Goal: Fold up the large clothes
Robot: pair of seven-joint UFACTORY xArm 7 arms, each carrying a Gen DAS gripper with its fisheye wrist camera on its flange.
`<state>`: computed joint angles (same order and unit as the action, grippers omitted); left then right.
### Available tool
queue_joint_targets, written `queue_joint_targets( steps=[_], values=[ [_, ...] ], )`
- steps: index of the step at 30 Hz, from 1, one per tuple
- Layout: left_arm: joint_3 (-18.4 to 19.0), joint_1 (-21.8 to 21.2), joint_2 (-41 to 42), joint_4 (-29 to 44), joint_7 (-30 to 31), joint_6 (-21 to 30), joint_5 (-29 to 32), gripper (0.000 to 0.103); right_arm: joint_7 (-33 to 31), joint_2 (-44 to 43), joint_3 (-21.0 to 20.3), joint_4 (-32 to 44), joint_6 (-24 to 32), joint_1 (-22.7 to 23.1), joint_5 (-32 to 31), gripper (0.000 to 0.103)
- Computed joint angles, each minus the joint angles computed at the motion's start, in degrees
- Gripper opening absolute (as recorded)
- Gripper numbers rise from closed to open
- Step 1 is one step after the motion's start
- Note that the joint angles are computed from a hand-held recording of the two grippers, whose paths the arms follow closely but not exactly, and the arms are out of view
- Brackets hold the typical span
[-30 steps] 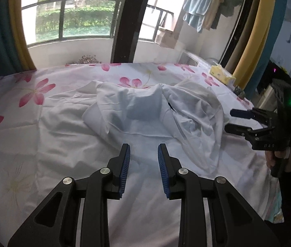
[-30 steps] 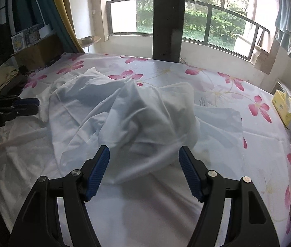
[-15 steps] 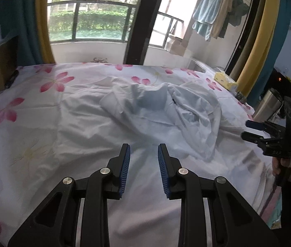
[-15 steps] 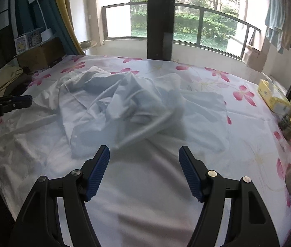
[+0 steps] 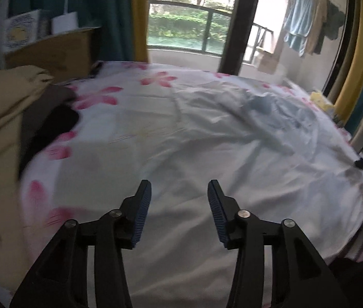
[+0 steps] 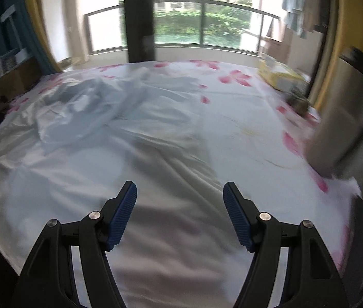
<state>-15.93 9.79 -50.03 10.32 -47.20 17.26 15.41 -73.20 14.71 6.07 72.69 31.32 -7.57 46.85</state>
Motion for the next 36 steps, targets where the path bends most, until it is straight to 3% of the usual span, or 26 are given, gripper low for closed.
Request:
queue_joint_targets(
  steps=[2,6,9,12,15,19,23,28,31,33,35,36],
  values=[
    [0.4,-0.2,-3.9,-1.6,0.5,3.9,0.3,0.055,0.7,0.2,-0.7,-0.1,-1.4,-0.3,-0.6,0.070],
    [2.7,-0.3,-9.5,-4.8,-0.3,7.3,-1.1,0.057,3.4,0.7,-1.6,0.2,-2.9,-1.6,-1.6,0.070],
    [2.9,0.5,-10.3,-5.8,-1.2,8.9,-1.2,0.058,4.6,0.7,-1.7,0.0,-4.3,-2.6,-2.3,0.071],
    [4.8,-1.7,-9.1,-6.0,-0.1,9.6,-2.5,0.058,5.3,0.4,-1.7,-0.7,-4.9,-3.4,-3.0,0.076],
    [2.8,-3.3,-10.9,-7.0,-0.2,10.7,-1.9,0.060,5.8,0.0,-1.9,-1.6,-5.8,-3.7,-4.1,0.077],
    [3.0,-5.3,-14.7,-8.6,-1.0,12.3,-2.4,0.060,6.9,-0.2,-2.2,-2.3,-6.1,-4.0,-6.1,0.077],
    [1.9,-7.7,-17.0,-9.4,-1.7,14.2,-2.7,0.060,7.4,-0.4,-2.6,-3.1,-3.0,-4.6,-8.7,0.077],
    [-1.2,-8.7,-16.7,-9.0,-4.6,15.2,-1.0,0.060,3.6,-3.0,-2.7,-6.6,-2.4,-5.7,-4.0,0.077],
    [-0.1,-9.8,-16.1,-8.5,-3.6,15.9,-0.1,0.059,1.8,-4.8,-3.3,-8.9,-2.8,-5.2,-2.5,0.074],
    [0.8,-10.3,-16.5,-8.3,-2.8,16.9,0.0,0.040,0.2,-5.9,-3.8,-10.1,-2.1,-5.1,-0.7,0.064],
    [1.6,-10.4,-16.6,-8.0,-1.7,17.8,0.1,0.028,-1.3,-6.9,-4.1,-11.2,-2.1,-4.5,0.4,0.045],
    [2.4,-10.6,-17.0,-8.1,-0.8,18.1,0.0,0.015,-2.8,-7.7,-4.3,-11.9,-1.5,-4.3,1.5,0.034]
  ],
)
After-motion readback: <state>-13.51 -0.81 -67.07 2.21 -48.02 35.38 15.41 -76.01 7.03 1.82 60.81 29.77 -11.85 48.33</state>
